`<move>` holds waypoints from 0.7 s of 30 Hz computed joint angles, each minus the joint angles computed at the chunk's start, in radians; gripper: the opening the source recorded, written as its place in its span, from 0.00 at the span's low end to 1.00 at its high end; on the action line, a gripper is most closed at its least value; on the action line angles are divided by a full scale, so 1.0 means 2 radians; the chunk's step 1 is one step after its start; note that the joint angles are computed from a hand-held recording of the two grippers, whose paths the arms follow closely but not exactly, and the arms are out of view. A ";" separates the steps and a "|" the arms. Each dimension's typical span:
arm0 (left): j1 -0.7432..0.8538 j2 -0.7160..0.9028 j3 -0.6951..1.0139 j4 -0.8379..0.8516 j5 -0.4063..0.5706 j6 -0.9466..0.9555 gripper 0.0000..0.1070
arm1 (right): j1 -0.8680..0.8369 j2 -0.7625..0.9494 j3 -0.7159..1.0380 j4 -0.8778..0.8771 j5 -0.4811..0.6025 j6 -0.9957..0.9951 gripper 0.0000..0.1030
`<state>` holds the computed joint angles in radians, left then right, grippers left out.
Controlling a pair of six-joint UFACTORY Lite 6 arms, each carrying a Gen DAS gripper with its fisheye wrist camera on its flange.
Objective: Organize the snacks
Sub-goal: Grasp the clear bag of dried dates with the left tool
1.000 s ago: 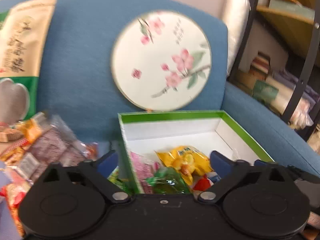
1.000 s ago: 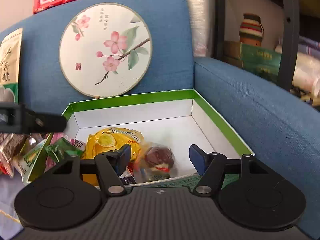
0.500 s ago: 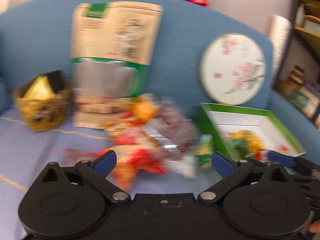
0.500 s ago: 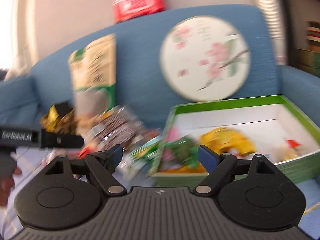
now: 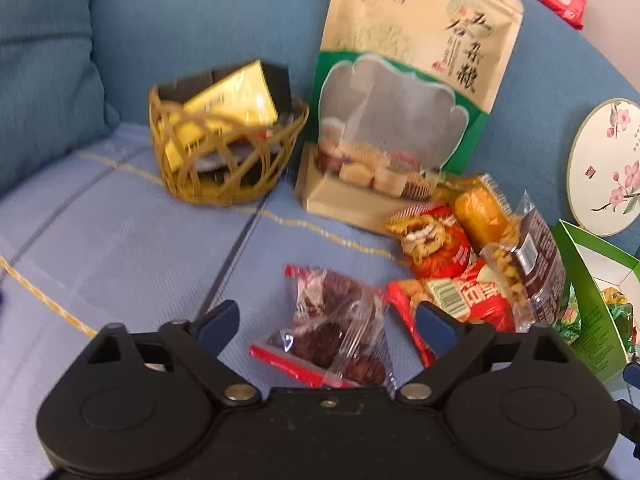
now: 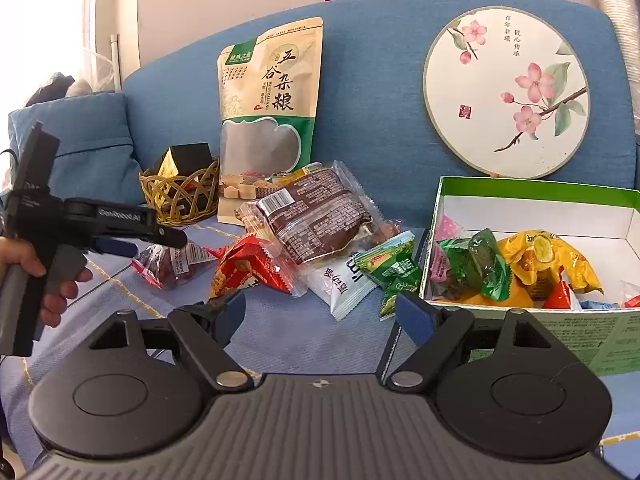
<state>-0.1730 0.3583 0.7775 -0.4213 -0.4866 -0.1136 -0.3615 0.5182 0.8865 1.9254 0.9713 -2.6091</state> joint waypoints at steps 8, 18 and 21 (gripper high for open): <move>0.010 -0.013 -0.044 0.120 -0.009 -0.070 0.74 | 0.006 0.008 0.003 -0.014 -0.005 0.012 1.00; -0.031 -0.117 -0.161 0.271 -0.042 -0.220 0.96 | 0.022 0.009 -0.002 -0.097 -0.009 0.044 1.00; 0.013 -0.118 -0.147 0.372 -0.034 -0.321 0.96 | 0.032 0.011 -0.001 -0.134 -0.002 0.085 1.00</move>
<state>-0.1468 0.1222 0.4825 0.3230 -0.5541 -0.7547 -0.2966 0.5402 0.8854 1.6567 0.9683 -2.4394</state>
